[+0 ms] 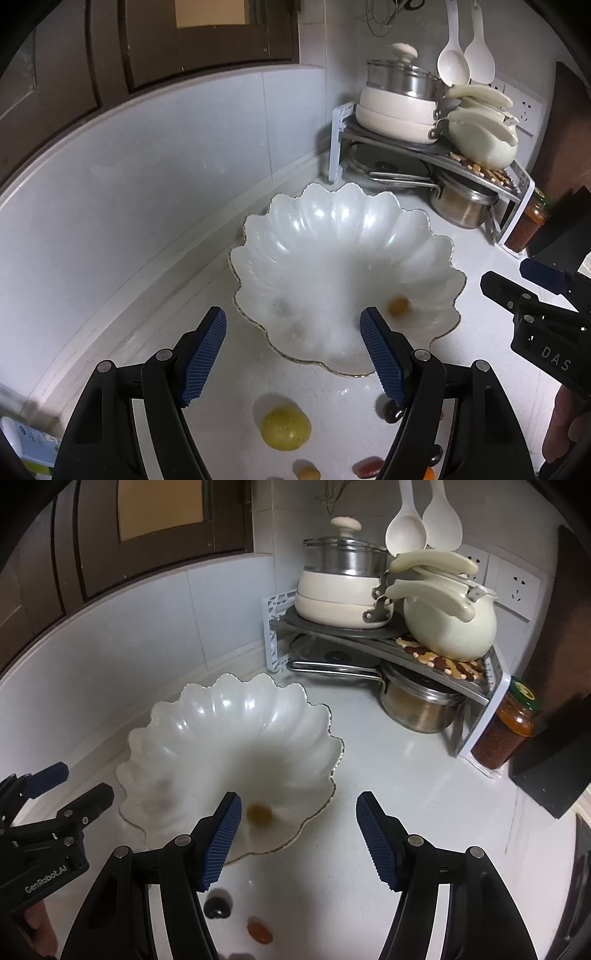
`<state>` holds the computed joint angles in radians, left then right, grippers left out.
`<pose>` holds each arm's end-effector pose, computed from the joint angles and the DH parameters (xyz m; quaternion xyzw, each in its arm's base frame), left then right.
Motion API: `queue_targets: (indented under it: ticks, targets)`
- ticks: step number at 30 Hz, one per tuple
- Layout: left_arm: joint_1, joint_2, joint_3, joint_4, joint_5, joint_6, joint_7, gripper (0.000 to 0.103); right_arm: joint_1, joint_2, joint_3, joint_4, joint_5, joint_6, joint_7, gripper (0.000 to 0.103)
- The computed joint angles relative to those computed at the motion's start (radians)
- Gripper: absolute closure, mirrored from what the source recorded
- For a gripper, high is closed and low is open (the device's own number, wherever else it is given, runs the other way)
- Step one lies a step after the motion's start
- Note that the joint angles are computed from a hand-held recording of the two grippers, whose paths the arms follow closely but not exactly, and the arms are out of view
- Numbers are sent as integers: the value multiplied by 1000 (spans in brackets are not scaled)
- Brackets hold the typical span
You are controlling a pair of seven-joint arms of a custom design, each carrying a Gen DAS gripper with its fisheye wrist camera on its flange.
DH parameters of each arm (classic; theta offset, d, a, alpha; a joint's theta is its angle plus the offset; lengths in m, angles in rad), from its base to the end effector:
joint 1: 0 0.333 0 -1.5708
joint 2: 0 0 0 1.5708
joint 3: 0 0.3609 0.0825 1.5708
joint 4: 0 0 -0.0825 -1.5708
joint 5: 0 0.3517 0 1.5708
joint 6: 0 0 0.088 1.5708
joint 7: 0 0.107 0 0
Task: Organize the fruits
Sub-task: 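Withdraw both open tools from the bowl back toward the remaining fruits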
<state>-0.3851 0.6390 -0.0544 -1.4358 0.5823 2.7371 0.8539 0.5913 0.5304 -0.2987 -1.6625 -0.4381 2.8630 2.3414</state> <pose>0.6850 -0.3327 0.4412 -0.6039 0.7101 -0.2705 0.2405 0.6658 0.2715 0.4405 -0.6554 0.6577 -0.2631 0.2620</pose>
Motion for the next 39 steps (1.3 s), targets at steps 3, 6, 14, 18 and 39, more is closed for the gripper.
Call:
queue_targets:
  ticks: [3,6,14,18,39]
  targets:
    - [-3,-20,1,-20,4,5,-7,28,19,-22,-20,-26,-18,11,25,37]
    - [-11,-45,7,-49,20,14,-25,28,34,-45,-36,-52,-44,18,56,37]
    - [-9,-99,5,-116,52,32,-62,28,47,-94,-41,-95,-140,21,145,37]
    - [-14,-121,10,-140,78,30,-87,28,38,-115,-23,-112,-179,19,185,37]
    - [3,-251,-3,-303,231,47,-243,28,-10,-206,79,-202,-388,9,365,37]
